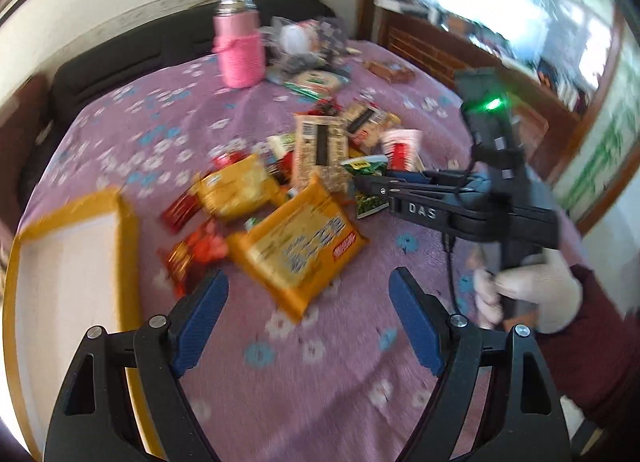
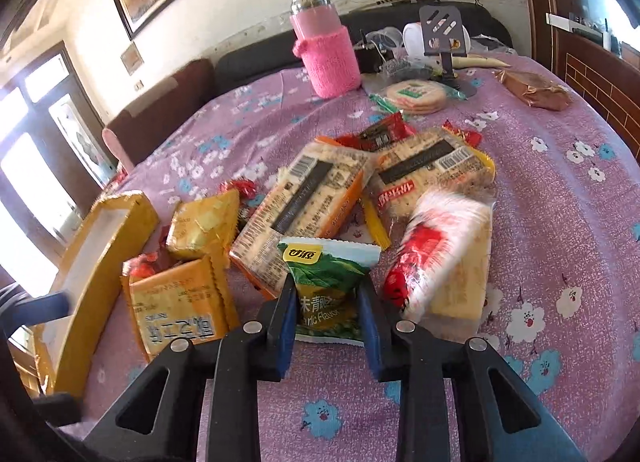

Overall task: Organize snacks
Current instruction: 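Grasp the yellow biscuit pack with the left gripper while the right grasps a green pea bag, then carry both packs into the cardboard tray and open both grippers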

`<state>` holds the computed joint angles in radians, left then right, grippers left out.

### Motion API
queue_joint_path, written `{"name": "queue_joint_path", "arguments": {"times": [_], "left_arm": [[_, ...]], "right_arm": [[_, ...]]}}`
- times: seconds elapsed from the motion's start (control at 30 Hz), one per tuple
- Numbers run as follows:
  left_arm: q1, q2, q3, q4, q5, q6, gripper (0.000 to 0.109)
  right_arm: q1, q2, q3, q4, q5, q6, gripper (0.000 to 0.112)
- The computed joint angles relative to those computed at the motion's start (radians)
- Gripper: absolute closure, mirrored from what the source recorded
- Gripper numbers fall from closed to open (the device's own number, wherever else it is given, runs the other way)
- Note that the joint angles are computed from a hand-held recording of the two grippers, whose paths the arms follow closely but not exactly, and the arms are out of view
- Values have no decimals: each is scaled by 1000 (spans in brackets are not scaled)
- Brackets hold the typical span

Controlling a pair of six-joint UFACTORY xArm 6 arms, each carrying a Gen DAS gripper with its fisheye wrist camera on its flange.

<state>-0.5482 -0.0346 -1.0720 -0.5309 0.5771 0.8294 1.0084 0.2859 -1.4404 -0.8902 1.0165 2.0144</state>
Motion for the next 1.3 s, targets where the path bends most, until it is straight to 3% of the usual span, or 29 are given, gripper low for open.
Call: {"name": "queue_joint_path", "arguments": {"times": [0.23, 0.47, 0.63, 0.77, 1.0, 1.3], "left_arm": [[-40, 135, -121, 139, -6, 45, 26], [-47, 220, -173, 221, 17, 49, 26], [-64, 212, -133, 251, -44, 41, 26], [-69, 176, -68, 313, -109, -18, 37], [-41, 138, -34, 226, -120, -81, 40], [17, -29, 94, 45, -149, -83, 40]], "right_arm": [[5, -65, 72, -78, -38, 115, 83], [-20, -95, 123, -112, -137, 181, 83], [-19, -86, 112, -109, -134, 170, 83], [-19, -82, 107, -101, -126, 163, 83], [-11, -82, 106, -118, -122, 177, 83], [1, -69, 84, -128, -99, 162, 83]]}}
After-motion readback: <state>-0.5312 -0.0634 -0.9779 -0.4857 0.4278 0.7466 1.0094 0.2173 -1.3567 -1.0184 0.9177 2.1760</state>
